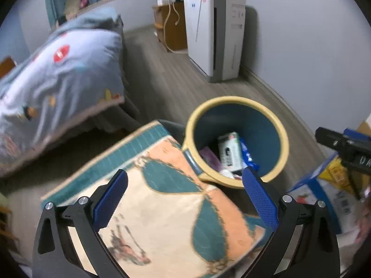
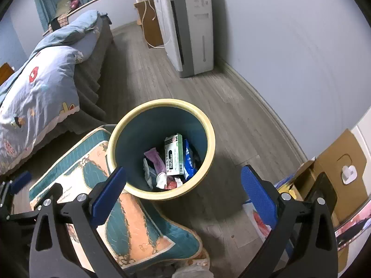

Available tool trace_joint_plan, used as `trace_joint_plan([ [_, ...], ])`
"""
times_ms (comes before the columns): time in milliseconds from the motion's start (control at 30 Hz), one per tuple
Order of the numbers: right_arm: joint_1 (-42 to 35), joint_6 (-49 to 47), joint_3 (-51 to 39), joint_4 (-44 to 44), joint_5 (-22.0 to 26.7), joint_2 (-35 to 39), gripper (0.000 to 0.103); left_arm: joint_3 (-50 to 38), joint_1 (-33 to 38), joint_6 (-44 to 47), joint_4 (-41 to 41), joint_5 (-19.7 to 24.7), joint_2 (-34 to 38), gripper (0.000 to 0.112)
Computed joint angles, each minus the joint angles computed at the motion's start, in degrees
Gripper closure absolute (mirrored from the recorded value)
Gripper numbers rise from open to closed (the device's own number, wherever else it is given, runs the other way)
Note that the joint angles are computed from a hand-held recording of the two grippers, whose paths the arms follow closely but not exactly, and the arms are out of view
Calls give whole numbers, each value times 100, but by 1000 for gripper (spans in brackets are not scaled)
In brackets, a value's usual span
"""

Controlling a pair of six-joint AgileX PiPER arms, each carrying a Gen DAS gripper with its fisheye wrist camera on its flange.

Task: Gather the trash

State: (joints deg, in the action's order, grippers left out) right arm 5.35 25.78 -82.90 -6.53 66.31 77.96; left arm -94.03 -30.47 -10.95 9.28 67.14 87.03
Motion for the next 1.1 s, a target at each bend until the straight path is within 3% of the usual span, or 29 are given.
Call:
trace_joint_plan([
  [1100,22,-20,-98,-225,-65,109,6,-233,15,-91,-73,-92,157,15],
])
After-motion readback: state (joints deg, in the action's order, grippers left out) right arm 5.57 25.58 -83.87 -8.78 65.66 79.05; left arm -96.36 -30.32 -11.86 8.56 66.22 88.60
